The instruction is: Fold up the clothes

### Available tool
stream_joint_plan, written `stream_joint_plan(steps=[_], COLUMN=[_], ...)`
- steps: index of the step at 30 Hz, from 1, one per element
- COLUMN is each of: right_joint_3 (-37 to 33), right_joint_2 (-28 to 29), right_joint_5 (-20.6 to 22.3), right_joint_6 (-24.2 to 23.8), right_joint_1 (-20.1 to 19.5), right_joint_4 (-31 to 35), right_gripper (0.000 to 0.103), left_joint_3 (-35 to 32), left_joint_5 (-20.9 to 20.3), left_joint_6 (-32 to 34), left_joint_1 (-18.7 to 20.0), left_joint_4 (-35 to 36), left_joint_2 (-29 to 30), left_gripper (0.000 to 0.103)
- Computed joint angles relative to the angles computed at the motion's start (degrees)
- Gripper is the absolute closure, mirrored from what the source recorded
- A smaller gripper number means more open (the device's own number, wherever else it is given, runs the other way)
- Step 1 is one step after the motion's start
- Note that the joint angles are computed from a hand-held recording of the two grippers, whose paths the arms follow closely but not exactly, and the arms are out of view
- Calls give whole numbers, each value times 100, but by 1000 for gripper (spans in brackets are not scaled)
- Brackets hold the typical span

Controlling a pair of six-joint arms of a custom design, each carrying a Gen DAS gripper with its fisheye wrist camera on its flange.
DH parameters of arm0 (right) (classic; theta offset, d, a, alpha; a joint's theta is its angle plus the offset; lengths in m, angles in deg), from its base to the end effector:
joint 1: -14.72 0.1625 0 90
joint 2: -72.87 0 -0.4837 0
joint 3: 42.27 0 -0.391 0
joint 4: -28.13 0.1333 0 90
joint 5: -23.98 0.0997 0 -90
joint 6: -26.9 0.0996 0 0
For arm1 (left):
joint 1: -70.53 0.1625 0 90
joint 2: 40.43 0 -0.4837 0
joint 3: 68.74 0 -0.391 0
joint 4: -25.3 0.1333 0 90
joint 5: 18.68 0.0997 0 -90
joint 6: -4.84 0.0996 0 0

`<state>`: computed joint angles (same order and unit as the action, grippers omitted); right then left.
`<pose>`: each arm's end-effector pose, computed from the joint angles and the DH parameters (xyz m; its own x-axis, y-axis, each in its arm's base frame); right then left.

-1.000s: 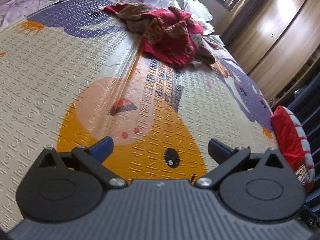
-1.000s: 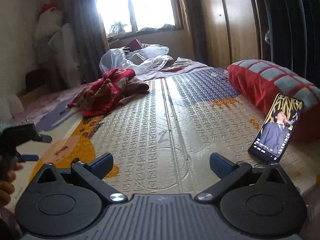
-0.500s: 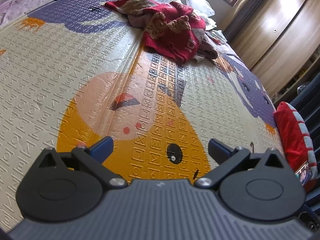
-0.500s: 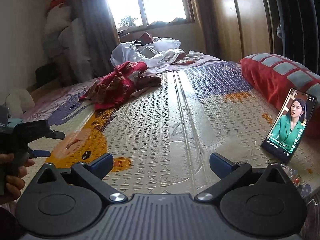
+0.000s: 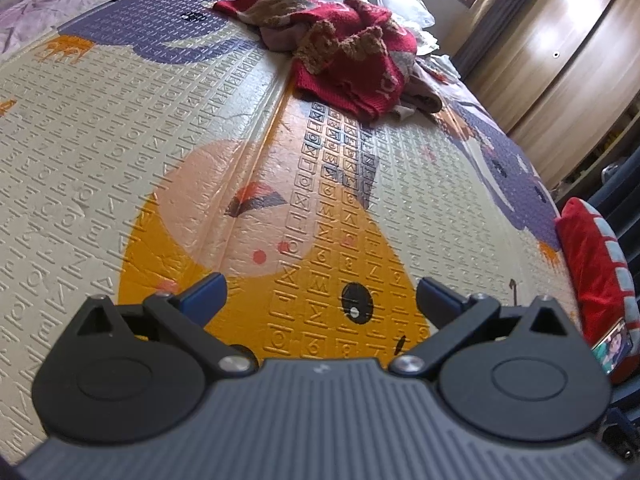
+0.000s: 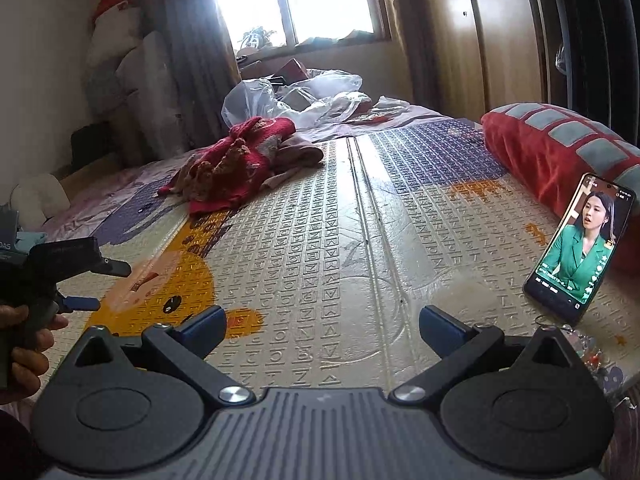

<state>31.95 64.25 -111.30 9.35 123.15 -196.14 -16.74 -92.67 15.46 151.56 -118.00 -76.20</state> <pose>0.2937 -0.6835 -0.0537 -0.8013 0.2826 0.5273 -0.3740 0.4513 -0.8102 0.0177 -0.9191 0.3197 -0.9357 0.1311 -0.3274 0.3020 0.7773 -0.5519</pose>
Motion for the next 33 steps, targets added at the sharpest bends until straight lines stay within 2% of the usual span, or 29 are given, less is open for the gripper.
stream_joint_plan(steps=[12, 25, 33], right_joint_3=[22, 26, -17], right_joint_2=[-8, 33, 68], right_joint_5=[52, 224, 247], right_joint_6=[76, -85, -96], right_joint_1=[-12, -16, -14], right_joint_4=[35, -300, -271], right_gripper=[1, 1, 1], left_joint_3=[76, 124, 122], left_joint_5=[154, 259, 288], left_joint_6=[115, 187, 214], left_joint_1=[-34, -58, -62], left_joint_4=[-125, -196, -193], left_joint_2=[-6, -10, -5], left_gripper=[0, 0, 0])
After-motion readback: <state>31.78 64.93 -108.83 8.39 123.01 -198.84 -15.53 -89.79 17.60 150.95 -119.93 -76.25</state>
